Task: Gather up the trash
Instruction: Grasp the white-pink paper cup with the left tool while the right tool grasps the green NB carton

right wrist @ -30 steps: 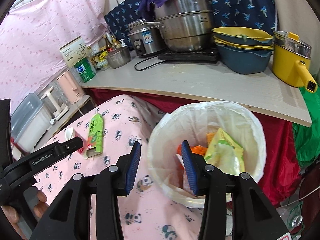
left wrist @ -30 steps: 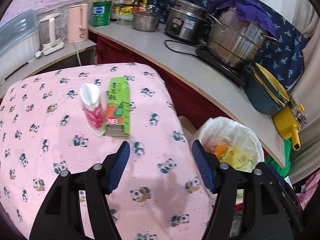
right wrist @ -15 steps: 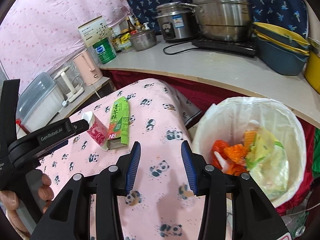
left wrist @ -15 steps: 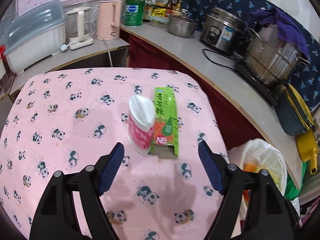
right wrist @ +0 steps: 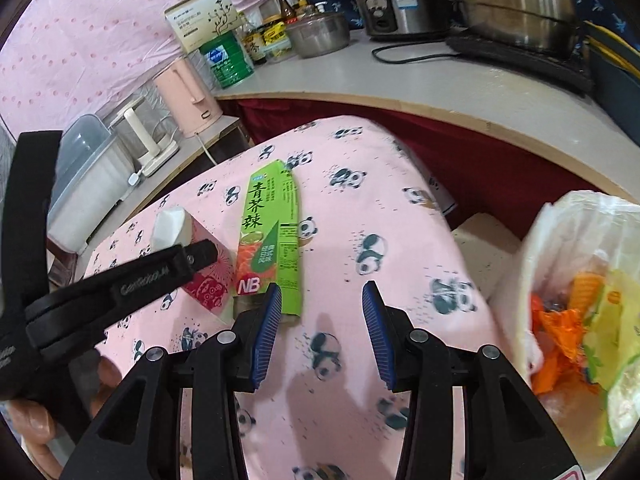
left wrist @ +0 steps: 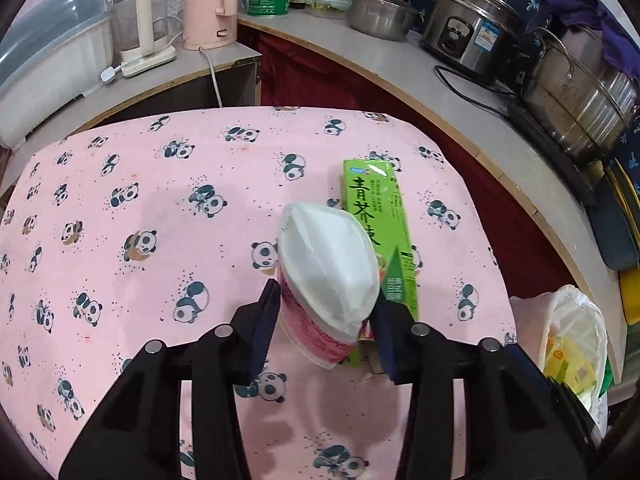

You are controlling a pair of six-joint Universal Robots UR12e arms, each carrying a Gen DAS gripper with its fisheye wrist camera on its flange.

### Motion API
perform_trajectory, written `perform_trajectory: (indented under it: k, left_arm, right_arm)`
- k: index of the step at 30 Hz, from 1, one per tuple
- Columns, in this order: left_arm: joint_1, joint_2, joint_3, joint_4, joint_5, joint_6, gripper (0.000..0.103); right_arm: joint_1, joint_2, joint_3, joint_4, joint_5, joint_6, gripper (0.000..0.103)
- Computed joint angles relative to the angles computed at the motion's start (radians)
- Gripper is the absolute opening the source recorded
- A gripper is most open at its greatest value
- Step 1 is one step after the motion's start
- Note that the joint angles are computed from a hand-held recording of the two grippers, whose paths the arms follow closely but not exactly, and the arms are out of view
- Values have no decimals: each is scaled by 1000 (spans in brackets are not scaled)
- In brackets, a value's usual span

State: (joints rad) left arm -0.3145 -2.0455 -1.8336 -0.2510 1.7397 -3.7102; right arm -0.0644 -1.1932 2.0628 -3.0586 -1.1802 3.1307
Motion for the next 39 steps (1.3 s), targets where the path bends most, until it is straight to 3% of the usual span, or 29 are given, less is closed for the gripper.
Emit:
perform_trajectory:
  k: [7,11,21,29,39]
  left_arm:
    - [28,30,-51,43,27,-13,38]
    - [42,38,-66,44,28,-19,38]
    - [44,33,-72,54,29,-7,37]
    - [35,63,-97,58,9,-14,37]
    - [-28,116,-121,75,30,5,37]
  right_arm:
    - [47,52,-57,29,3,-3,42]
    - [66,76,-82,28,1,12,53]
    - [107,115,-116,29,-86,-4,53]
    - [88,70,-61,20,-85,-3,52]
    - [36,-54,51,-33,-63,3,50]
